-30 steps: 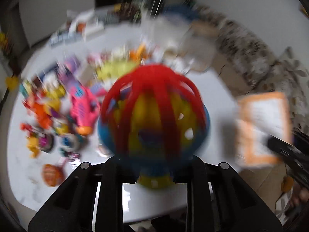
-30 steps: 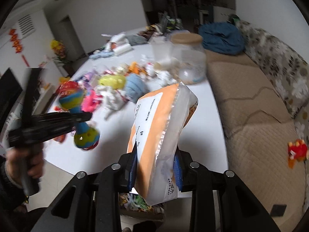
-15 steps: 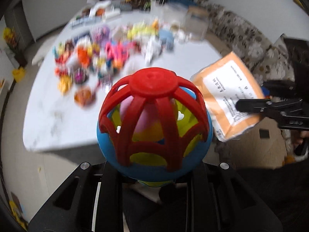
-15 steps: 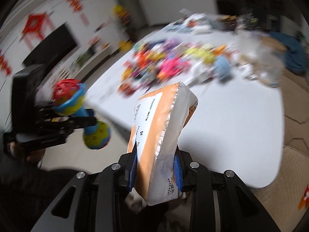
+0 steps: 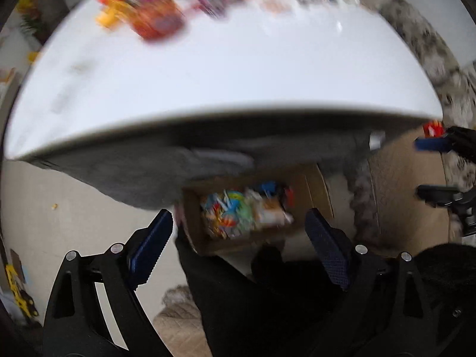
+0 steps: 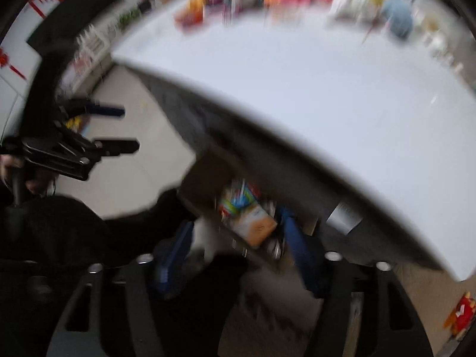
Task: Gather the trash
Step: 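Lower both tools over the cardboard box and open them to drop the items, then grasp the orange pizza toy with the left tool while the right tool grasps the clear plastic dome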
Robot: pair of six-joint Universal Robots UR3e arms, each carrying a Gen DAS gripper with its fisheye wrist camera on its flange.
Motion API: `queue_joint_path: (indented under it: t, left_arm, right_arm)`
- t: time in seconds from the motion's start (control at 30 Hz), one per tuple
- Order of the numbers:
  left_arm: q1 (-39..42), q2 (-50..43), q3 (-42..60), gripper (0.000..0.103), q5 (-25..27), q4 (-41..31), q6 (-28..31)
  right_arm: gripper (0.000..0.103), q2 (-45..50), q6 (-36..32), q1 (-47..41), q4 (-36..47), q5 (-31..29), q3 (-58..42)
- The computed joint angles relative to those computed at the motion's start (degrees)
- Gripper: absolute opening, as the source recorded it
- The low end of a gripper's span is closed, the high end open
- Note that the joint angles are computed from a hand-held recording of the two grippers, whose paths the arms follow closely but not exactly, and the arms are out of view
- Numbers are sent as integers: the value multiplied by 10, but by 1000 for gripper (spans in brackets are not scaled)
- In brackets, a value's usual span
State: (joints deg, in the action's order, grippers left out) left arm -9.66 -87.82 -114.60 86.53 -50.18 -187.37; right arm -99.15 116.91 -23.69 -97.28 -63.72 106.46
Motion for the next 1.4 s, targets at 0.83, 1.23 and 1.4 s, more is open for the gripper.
queue_joint_path:
  t: [0.83, 1.23, 1.4]
  left_arm:
    - [86, -126, 106, 89, 25, 152, 50]
    - [81, -237, 214, 48, 9, 170, 20]
    - [75, -146, 185, 48, -8, 133, 34]
  right_arm:
    - [39, 403, 466, 238, -275, -37, -388]
    - [40, 270, 434, 176, -263, -20, -245]
    - [40, 231, 405, 160, -243, 11, -218]
